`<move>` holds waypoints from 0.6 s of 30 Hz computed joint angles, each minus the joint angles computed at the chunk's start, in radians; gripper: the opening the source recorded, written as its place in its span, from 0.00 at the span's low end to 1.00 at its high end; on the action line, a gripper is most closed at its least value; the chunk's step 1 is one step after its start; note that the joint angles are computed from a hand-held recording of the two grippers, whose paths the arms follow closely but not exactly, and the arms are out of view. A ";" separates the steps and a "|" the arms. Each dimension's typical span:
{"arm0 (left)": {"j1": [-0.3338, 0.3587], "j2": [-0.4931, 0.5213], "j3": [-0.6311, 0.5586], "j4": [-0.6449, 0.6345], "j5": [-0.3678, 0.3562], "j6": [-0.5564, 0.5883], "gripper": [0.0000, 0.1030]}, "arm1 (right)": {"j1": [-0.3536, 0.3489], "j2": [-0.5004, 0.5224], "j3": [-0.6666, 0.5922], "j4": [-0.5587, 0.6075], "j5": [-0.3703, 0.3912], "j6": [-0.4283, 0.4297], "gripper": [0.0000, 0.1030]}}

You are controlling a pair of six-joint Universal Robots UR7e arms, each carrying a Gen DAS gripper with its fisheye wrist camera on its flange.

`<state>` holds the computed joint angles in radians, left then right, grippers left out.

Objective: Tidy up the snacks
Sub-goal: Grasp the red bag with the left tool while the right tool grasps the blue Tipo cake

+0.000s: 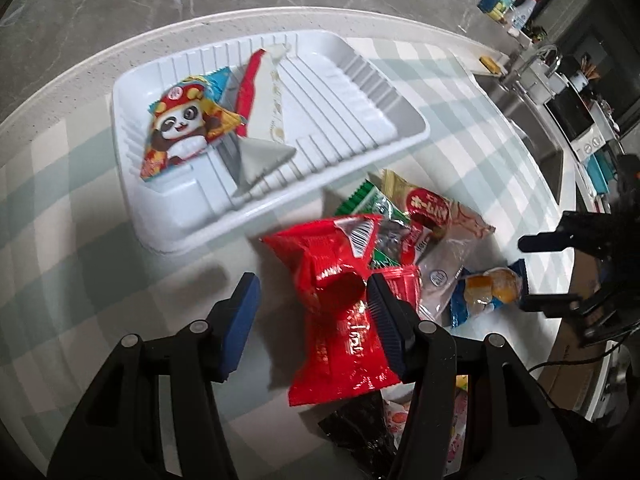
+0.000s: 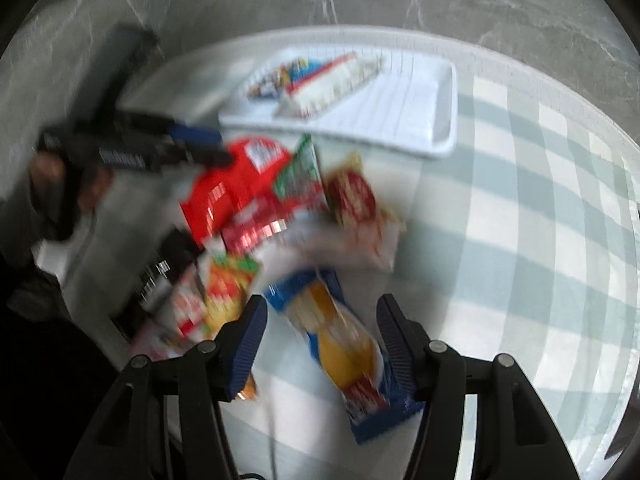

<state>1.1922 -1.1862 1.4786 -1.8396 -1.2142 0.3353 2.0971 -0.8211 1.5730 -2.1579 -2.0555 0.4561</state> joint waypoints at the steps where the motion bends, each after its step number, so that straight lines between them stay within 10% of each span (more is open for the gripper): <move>1: -0.001 -0.001 0.004 0.003 0.000 0.000 0.52 | 0.000 -0.003 0.011 0.009 -0.003 0.001 0.59; 18: -0.034 0.009 0.058 -0.014 0.076 -0.030 0.57 | -0.019 0.004 0.066 0.040 0.014 -0.151 0.65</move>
